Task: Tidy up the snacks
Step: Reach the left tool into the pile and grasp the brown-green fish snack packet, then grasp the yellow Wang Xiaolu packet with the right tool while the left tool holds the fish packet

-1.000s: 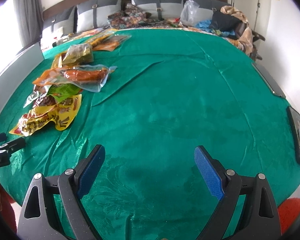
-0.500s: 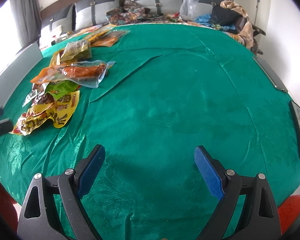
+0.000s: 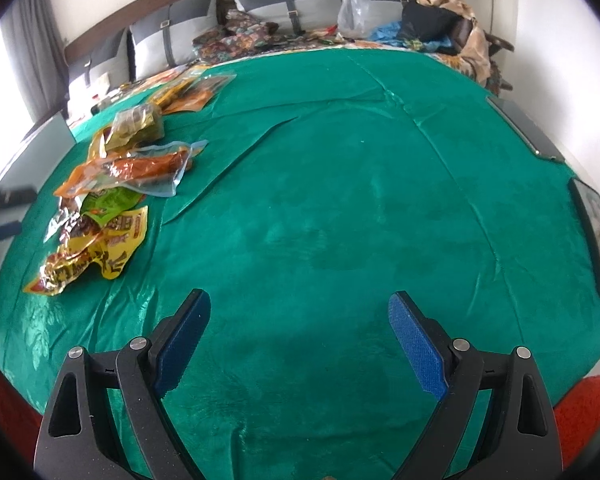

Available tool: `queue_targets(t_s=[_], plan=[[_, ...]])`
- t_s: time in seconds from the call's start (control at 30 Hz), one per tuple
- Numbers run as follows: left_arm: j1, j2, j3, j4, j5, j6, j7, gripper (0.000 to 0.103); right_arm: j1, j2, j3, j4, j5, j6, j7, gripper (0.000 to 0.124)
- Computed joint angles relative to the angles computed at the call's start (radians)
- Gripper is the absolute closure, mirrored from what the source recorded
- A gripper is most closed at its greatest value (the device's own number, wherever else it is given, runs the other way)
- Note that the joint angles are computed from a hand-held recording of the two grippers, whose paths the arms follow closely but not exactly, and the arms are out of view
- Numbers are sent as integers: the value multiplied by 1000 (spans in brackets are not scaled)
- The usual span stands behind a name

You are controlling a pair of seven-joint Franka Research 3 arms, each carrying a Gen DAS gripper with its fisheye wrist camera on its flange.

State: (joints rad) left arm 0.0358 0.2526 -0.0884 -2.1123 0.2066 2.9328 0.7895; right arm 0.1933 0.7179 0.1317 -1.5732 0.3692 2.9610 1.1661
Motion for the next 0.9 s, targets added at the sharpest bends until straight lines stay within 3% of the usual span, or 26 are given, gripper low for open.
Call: queue_targets(t_s=[0.07,0.13,0.2,0.3,0.33,0.4,0.43,0.53,0.57,0.63,0.73,0.8,0.9], plan=[[-4,65,3,126,15,-150,32,18,-1,3,4,5,0,-3,-5,31],[6,123,-7,210,-3,-220,66,26,2,2,4,4,-3,-4,-11,31],[8,182,-14,291,-25,-279,79,26,3,-2,3,-4,-4,-2,-15,31],[-16,214,11,321,-1,-306,39,26,2,-5,-2,-9,0,1,-9,31],[-26,210,19,313,24,-298,36,27,3,-4,-6,-8,0,-2,-3,31],[-39,198,31,291,69,-281,35,48,3,-1,-12,0,3,-11,9,31],[-53,183,46,272,106,-281,25,53,2,2,-13,4,4,-17,15,31],[-22,117,35,164,116,-222,52,62,-3,6,-8,13,8,-26,21,31],[-5,77,30,99,112,-168,65,64,-7,6,-3,13,9,-27,17,31],[2,22,33,23,114,-153,64,65,-18,4,14,10,14,-28,-1,31],[15,-68,40,-118,126,-88,52,65,-92,4,115,16,65,-71,-100,31],[27,-127,38,-222,113,-14,34,65,-175,7,222,37,148,-188,-202,31],[42,-170,37,-344,79,141,1,65,-245,41,311,127,265,-487,-253,31]])
